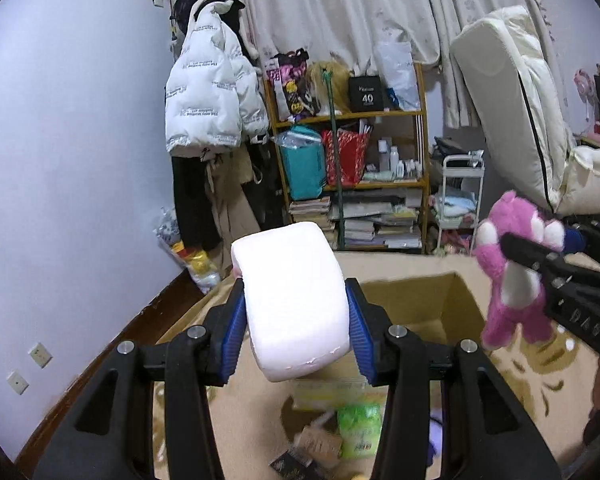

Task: Organize soft objects
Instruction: 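Lift the roll cushion and pink bear into the box and open both tools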

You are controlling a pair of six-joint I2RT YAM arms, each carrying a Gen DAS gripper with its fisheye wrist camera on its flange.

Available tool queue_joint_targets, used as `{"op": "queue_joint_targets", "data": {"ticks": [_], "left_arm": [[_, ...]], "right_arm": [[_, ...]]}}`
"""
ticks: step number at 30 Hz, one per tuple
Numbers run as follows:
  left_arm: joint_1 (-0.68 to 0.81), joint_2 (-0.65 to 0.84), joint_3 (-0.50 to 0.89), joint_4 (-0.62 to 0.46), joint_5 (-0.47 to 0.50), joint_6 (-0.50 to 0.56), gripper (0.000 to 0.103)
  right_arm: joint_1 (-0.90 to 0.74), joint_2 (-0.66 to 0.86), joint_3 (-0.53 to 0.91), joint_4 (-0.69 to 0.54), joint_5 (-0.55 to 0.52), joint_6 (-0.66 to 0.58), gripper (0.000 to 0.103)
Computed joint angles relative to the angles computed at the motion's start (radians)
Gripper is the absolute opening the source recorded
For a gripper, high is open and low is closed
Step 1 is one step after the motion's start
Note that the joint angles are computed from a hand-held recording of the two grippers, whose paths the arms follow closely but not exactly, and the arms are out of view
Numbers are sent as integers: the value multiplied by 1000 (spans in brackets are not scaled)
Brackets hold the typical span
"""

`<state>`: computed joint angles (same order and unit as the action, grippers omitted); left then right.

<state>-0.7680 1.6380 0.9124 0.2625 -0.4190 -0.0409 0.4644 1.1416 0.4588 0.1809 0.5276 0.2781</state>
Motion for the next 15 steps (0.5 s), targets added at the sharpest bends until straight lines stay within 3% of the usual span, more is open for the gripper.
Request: {"op": "queue_joint_targets", "data": {"ticks": [5,9,15], "left_arm": [[35,84,81,8,82,-13,45],[38,184,119,58,57,27,45],[52,281,172,56,114,7,46]], "right_arm": [[-59,108,46,110,-37,-53,42],[-98,175,27,218,-92,-37,42],[-137,325,9,368,-139,-41,42]]}}
